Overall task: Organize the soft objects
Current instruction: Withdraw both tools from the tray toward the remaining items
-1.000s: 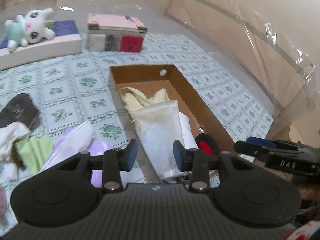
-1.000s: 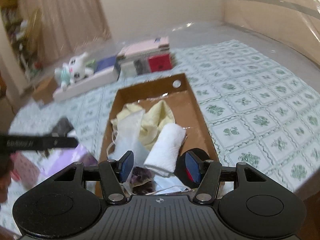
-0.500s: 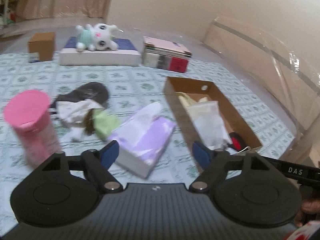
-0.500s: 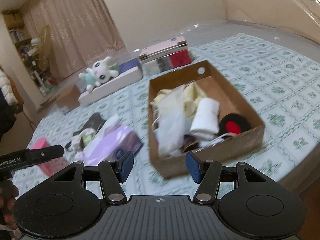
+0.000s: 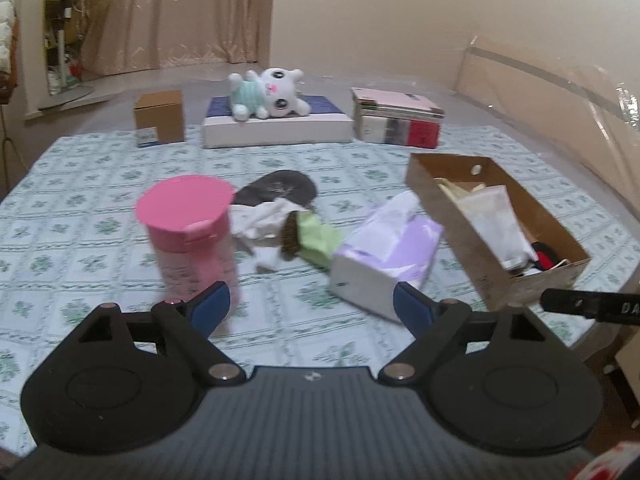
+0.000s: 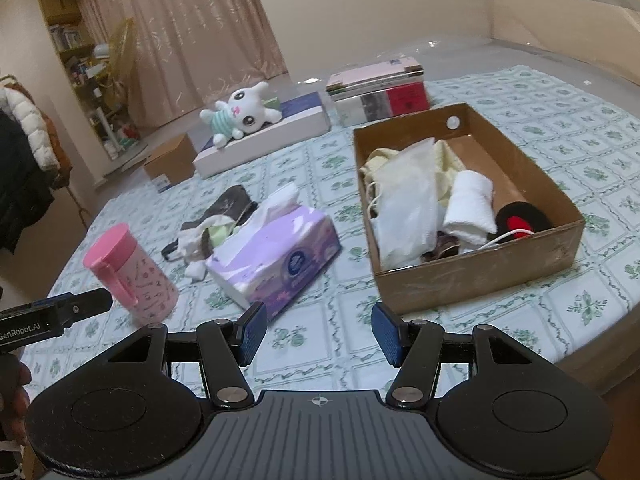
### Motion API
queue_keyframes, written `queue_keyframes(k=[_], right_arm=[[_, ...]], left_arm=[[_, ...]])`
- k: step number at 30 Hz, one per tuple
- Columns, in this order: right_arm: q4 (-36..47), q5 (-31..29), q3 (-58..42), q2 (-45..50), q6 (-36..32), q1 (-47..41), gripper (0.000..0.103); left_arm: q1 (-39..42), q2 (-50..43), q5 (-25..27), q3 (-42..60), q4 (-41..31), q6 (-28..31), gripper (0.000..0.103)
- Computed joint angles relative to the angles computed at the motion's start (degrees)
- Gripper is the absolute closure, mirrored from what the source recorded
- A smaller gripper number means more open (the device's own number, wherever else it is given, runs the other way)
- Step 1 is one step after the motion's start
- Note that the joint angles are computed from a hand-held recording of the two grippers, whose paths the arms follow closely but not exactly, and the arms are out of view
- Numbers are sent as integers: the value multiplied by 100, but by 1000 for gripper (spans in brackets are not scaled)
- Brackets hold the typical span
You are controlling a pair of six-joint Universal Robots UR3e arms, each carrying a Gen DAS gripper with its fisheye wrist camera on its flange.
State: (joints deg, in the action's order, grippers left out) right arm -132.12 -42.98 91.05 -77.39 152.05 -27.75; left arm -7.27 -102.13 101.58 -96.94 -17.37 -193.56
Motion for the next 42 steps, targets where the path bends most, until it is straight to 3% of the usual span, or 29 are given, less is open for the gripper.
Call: queue_keyframes(k=[15,28,34,42], right_arm=[[-30,-43,68,-49,-7,239,45],[-49,-130,-230,224,104,460,45],[21,-169,-956,702,37,741,45],[742,-240,-3055,1929,-657,1272,45]], left_arm=[[225,498,20,-666,-72,-15,16],[395,562,-350,-799,92,225,16],[837,760,-961,-630,-69,586,16],[1581,614,-1648,333,-659,1865,16]])
